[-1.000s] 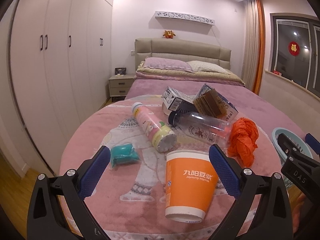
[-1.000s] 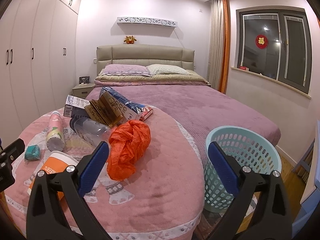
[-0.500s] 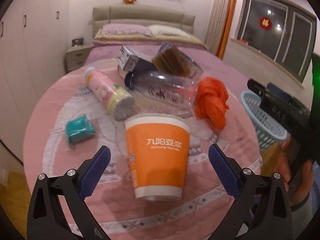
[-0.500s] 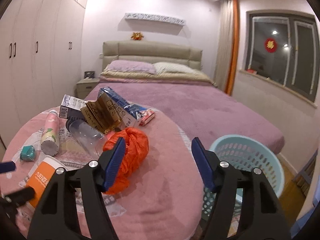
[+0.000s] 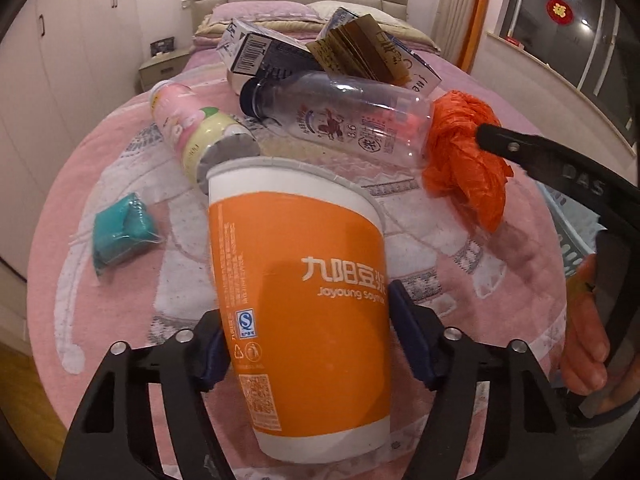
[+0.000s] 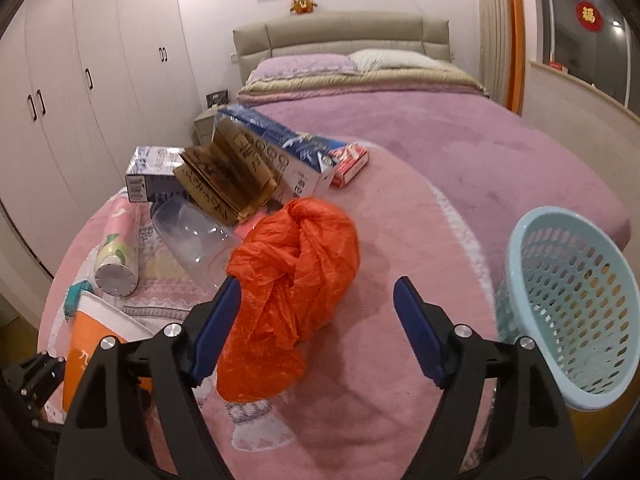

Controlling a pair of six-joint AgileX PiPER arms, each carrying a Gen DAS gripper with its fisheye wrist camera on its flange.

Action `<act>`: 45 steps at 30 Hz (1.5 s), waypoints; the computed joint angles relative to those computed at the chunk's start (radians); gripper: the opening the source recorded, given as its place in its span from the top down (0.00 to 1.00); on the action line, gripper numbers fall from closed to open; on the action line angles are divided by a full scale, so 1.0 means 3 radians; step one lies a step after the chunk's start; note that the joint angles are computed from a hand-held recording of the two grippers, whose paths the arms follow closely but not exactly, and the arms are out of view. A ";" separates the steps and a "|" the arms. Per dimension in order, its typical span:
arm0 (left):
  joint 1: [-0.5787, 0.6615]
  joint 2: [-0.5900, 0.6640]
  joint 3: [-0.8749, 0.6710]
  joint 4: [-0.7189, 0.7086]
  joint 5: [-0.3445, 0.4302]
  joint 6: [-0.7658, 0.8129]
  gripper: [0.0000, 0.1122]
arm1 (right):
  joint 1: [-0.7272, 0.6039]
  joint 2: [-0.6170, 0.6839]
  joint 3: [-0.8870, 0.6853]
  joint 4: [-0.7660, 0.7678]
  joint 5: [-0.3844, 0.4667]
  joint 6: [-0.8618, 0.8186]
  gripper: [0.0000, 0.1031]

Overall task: Collect trash
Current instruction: 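Grasp the orange paper cup with the left tool while the right tool grasps the orange bag, then carry the cup and bag over the blue basket and open both tools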

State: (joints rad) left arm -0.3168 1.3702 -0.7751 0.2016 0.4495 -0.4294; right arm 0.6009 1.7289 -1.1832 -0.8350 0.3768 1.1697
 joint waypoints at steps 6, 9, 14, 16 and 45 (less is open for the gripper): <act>-0.0145 -0.0060 0.0075 0.0545 -0.0068 -0.0542 0.43 | -0.0030 0.0210 -0.0254 0.0560 0.0016 -0.0570 0.28; -0.0164 -0.0107 0.0106 0.0599 -0.0103 -0.0597 0.43 | -0.0039 0.0328 -0.0388 0.0728 0.0090 -0.0701 0.28; -0.0198 -0.0195 0.0122 0.0606 -0.0121 -0.0590 0.44 | -0.0082 0.0427 -0.0504 0.0992 0.0120 -0.0929 0.40; -0.0197 -0.0208 0.0129 0.0600 -0.0159 -0.0576 0.44 | -0.0110 0.0411 -0.0483 0.1164 0.0074 -0.1118 0.54; -0.1294 0.1955 -0.3135 -0.0468 0.0274 0.0763 0.43 | -0.1749 -0.1120 0.0883 0.0272 -0.0151 -0.0066 0.72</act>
